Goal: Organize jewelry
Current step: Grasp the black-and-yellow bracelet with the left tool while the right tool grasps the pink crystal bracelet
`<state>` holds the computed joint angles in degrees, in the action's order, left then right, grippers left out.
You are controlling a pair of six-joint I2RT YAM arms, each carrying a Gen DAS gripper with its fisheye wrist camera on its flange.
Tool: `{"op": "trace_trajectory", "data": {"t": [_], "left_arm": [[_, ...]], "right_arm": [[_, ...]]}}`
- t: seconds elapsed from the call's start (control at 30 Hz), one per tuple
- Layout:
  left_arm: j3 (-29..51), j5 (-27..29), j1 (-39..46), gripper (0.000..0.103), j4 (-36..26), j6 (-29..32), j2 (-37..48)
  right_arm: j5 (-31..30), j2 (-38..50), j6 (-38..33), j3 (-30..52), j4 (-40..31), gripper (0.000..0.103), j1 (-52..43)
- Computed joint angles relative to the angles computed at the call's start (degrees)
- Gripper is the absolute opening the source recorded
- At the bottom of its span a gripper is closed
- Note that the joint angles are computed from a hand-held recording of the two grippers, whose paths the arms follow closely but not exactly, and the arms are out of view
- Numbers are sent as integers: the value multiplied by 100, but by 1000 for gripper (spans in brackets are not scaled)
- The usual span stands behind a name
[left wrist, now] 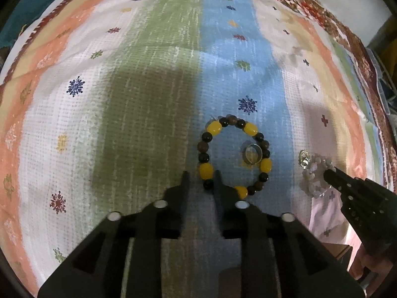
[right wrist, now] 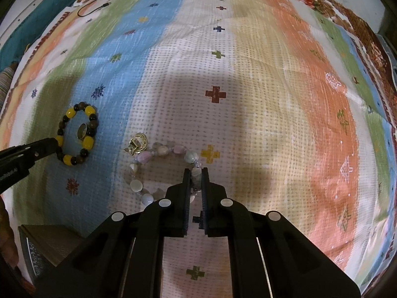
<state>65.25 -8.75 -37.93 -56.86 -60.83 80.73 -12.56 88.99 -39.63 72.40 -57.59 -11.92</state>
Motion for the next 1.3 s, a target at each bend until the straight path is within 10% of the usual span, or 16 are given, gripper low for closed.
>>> {"op": "trace_trajectory", "data": {"t": [1.3], "left_arm": [[1681, -1631, -1161, 11, -1771, -142, 276]], "right_arm": [[-775, -927, -724, 414, -824, 9, -377]]}}
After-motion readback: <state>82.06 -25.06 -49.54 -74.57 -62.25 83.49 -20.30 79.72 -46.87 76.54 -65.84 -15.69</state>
